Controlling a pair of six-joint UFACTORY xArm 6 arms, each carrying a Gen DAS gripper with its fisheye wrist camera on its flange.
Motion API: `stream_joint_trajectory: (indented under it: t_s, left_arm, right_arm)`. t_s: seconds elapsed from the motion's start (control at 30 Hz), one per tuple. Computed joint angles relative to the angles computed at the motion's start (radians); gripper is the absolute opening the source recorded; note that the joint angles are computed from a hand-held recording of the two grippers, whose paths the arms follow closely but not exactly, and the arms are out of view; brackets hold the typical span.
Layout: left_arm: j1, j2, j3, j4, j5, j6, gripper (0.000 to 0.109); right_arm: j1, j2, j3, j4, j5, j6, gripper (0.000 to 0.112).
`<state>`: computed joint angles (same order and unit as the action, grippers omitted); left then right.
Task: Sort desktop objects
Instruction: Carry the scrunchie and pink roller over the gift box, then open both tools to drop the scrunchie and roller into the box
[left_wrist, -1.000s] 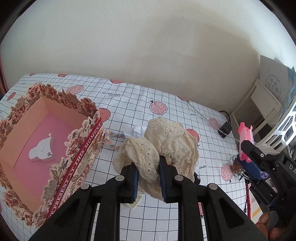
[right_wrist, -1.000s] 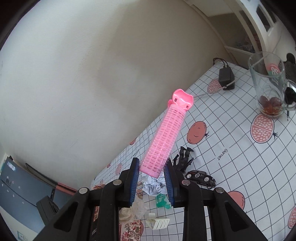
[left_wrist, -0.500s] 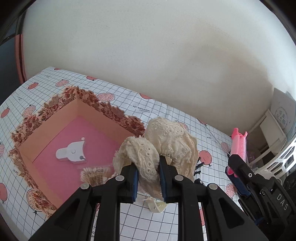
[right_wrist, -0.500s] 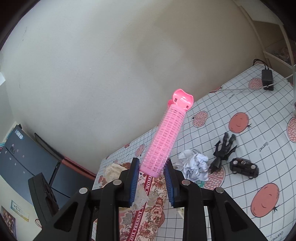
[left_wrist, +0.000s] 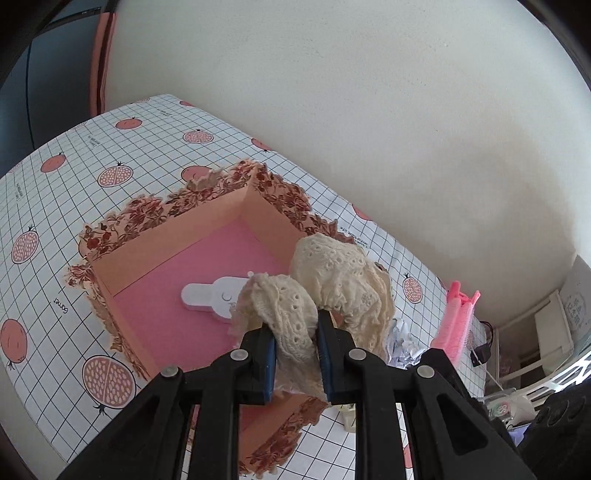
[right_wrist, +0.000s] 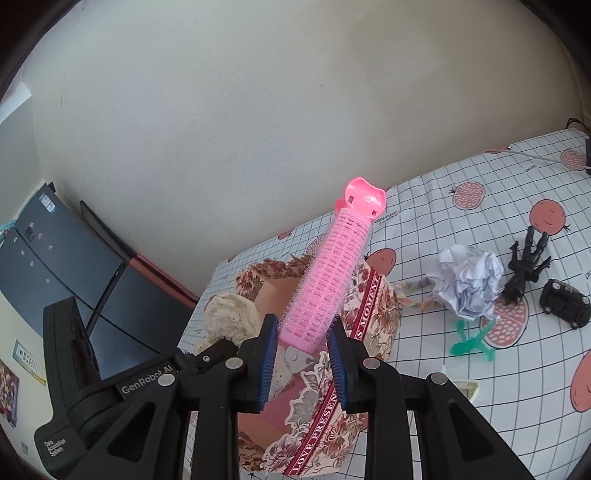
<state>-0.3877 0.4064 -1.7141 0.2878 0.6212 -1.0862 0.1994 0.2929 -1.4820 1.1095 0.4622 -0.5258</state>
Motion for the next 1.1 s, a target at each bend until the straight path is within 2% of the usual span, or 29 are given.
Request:
stream_joint_trajectory:
  t_s: [0.43,0.8,1.1]
  left_arm:
    - [0.078,-0.087,0.168,-0.036,-0.047,-0.067,0.020]
    - [0.102,-0.092,0.212,-0.091,-0.074,-0.045,0.020]
    - [0.112,-0.085,0.224,-0.105,-0.074,-0.046,0.020]
  right_arm:
    - [0.093,0.069,-0.042,-0.112,0.008,0.016,0.029]
    - [0.115,0.117,-0.083,-0.212,0.023,0.093,0.029]
    - [0.131,0.123,-0.083,-0.210,0.007,0.067,0.029]
